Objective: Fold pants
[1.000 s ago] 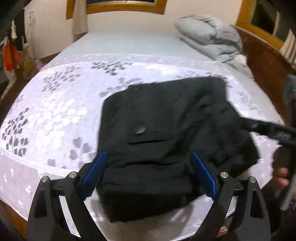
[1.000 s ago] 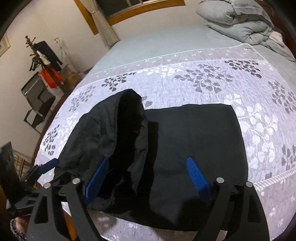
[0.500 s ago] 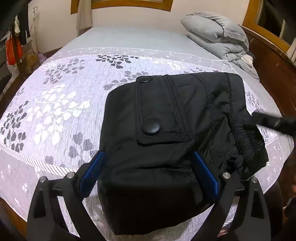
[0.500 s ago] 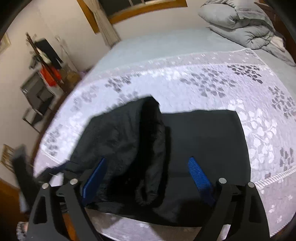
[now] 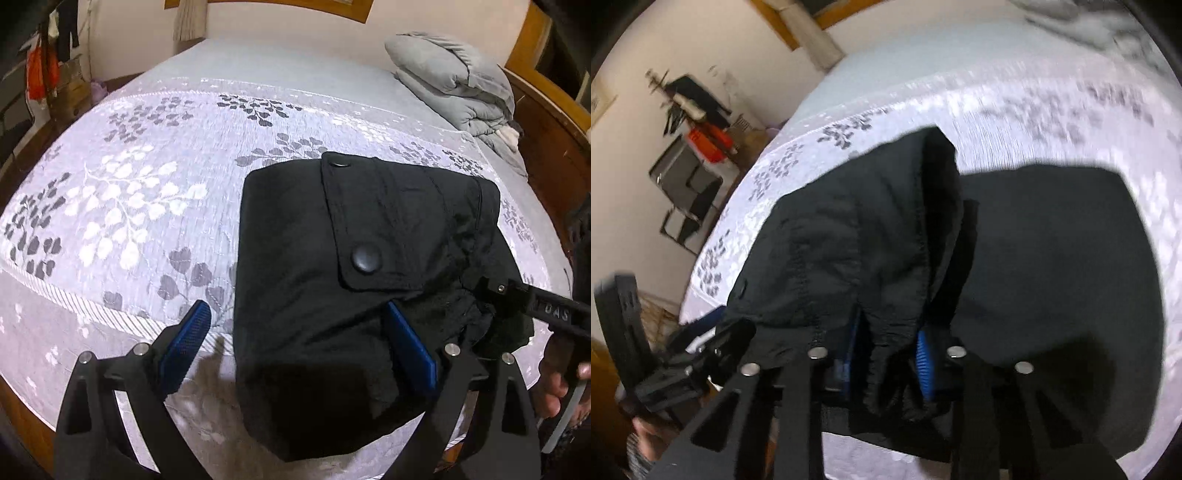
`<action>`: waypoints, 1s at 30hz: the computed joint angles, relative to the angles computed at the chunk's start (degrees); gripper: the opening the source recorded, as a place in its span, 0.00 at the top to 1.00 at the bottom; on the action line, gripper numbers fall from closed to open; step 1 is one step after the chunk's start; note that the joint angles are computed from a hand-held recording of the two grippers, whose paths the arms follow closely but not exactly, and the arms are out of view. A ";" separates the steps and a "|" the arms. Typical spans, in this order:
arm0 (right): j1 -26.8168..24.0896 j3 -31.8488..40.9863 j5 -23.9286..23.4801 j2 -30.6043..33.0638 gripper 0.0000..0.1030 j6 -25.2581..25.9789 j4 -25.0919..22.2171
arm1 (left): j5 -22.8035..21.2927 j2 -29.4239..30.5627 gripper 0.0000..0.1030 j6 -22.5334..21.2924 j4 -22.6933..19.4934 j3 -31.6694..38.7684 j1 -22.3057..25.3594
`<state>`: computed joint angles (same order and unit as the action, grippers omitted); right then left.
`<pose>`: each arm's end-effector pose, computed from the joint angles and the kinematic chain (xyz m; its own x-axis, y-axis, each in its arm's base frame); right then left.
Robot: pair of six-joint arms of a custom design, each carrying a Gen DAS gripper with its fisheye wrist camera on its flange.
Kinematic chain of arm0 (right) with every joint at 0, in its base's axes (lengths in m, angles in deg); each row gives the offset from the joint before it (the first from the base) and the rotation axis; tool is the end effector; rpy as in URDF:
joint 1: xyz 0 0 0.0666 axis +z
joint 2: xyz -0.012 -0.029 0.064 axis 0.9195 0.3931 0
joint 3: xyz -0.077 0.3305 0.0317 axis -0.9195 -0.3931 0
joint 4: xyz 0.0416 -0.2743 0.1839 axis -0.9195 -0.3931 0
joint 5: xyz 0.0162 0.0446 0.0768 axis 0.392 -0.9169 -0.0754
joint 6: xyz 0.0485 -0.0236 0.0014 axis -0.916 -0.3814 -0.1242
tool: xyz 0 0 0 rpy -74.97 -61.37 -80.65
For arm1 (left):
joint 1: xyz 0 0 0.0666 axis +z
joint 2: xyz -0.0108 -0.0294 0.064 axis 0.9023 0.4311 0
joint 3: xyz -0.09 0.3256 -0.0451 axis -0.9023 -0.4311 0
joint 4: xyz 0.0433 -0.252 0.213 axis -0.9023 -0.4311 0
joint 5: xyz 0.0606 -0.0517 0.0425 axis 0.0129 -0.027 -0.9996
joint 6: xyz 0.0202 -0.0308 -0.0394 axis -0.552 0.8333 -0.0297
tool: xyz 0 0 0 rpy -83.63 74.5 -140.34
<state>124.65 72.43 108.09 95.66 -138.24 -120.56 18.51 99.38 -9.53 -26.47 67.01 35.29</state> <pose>0.2593 0.3823 0.4328 -0.7548 0.4128 -0.5098 0.2268 0.8935 0.3876 0.3568 -0.2071 0.4226 -0.7854 0.3278 -0.5251 0.4910 0.8464 -0.2061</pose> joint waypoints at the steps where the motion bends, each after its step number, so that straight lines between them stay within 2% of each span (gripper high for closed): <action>1: 0.26 0.82 1.08 0.03 0.80 0.32 -0.95 | 0.31 0.04 0.09 0.24 0.02 0.03 -0.12; 11: 1.22 3.92 5.54 -3.82 0.84 -1.07 -10.56 | 1.11 1.01 0.09 1.16 0.18 2.83 -4.69; 15: 1.77 2.40 6.73 -5.65 0.84 -3.75 -12.89 | 0.95 2.38 0.09 1.52 0.14 4.48 -6.98; 19: 2.01 -2.74 7.79 -10.43 0.84 -8.13 -12.03 | 1.48 2.88 0.08 1.68 0.67 5.41 -8.85; 23: 1.99 -4.80 10.55 -13.44 0.84 -11.83 -16.25 | 0.35 3.53 0.08 2.41 1.25 6.18 -10.44; 24: 1.59 -5.86 10.02 -14.21 0.84 -12.83 -16.93 | 0.50 3.88 0.08 2.77 1.18 6.47 -10.61; 30: -0.10 -13.81 5.97 -17.62 0.84 -15.03 -13.16 | -1.08 6.43 0.08 3.32 0.59 7.36 -11.87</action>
<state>124.55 58.62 114.06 78.04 -153.28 -133.72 17.43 105.81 -6.21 -25.88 74.36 23.42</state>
